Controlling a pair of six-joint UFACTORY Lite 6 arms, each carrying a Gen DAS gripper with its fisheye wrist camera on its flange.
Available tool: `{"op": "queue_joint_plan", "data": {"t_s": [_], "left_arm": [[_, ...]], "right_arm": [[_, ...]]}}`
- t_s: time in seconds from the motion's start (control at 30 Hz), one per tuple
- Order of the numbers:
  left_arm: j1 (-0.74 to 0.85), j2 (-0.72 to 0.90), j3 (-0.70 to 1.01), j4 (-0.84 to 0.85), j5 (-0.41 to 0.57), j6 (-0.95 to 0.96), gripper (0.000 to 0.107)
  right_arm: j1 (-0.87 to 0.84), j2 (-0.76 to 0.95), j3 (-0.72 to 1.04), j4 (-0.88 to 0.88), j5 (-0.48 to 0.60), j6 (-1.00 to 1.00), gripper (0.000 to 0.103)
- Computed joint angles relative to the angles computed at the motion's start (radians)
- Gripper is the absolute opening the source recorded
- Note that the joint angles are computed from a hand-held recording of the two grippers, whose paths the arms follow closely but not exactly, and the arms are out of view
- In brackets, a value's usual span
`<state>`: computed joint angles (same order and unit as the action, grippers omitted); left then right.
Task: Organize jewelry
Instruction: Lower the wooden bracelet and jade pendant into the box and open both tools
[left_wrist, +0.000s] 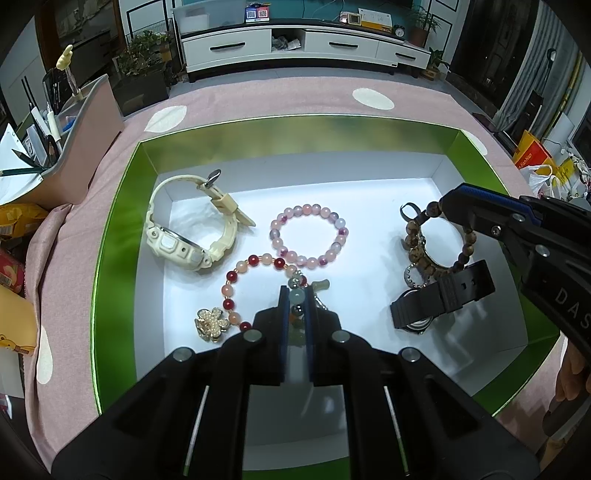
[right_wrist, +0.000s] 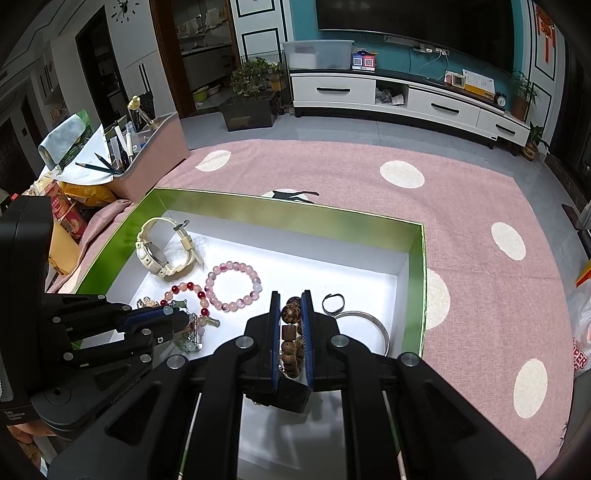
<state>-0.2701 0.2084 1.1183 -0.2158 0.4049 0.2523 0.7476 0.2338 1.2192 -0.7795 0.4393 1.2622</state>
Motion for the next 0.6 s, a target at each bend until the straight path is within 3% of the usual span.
{"op": "queue_joint_plan", "data": {"t_s": [0.3,0.6], "left_arm": [[0.005,-0.006,-0.005,0.0,0.001,-0.003,0.007],[0.009,-0.006,-0.005,0.005,0.003,-0.01,0.015]], "right_arm": [[-0.001,0.003,0.007,0.023,0.009,-0.02,0.01],[-0.003,0.001,0.006,0.02,0.013,-0.012,0.012]]}}
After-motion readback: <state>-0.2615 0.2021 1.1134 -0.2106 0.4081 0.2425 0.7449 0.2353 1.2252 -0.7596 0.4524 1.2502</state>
